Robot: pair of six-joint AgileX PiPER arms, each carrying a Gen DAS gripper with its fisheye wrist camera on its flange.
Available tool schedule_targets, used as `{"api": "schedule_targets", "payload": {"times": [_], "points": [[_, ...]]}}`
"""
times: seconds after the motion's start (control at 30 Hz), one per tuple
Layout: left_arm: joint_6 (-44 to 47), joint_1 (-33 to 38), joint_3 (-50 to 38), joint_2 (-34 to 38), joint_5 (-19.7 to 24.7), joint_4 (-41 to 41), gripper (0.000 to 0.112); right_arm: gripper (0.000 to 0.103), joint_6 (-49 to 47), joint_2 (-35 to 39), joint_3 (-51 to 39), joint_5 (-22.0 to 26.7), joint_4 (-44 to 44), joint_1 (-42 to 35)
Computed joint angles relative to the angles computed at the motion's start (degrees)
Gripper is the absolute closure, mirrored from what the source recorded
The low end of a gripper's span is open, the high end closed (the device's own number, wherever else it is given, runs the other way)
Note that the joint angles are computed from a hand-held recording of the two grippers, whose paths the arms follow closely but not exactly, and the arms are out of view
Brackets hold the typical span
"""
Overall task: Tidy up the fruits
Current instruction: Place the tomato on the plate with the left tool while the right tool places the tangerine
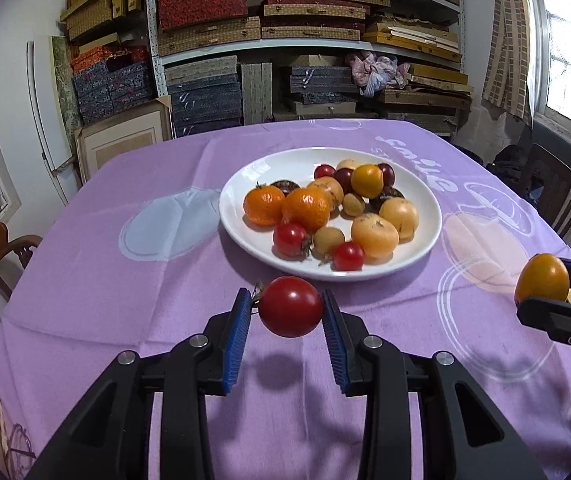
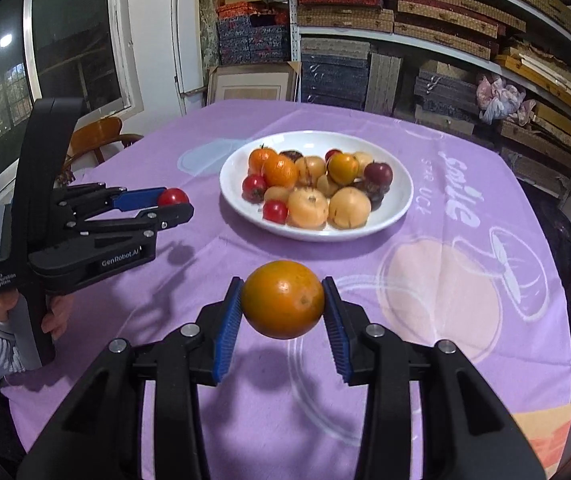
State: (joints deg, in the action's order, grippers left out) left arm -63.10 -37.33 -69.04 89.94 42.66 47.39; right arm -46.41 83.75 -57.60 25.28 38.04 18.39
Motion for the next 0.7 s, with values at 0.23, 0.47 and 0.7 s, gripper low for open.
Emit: {"api": "schedule_targets", "payload": {"times": [0.23,0.47,0.7], "points": [[13.5,7.9,-17.5,9.5,0.6,-10.5,0.076,0.064,12.5,11.9,-18.9,1.7,-8.2,0.3],[22.2,12.3,-34.5,22.3,4.3,-19.5,0.076,0.064,24.6,28.6,-38.5,6.9,-17.5,1.4],[24.5,13.6,-43.6,29.5,6.9,-21.9,0.076,0.063,26.8,34.8,-43.6,7.0,-19.7,2.7]]}}
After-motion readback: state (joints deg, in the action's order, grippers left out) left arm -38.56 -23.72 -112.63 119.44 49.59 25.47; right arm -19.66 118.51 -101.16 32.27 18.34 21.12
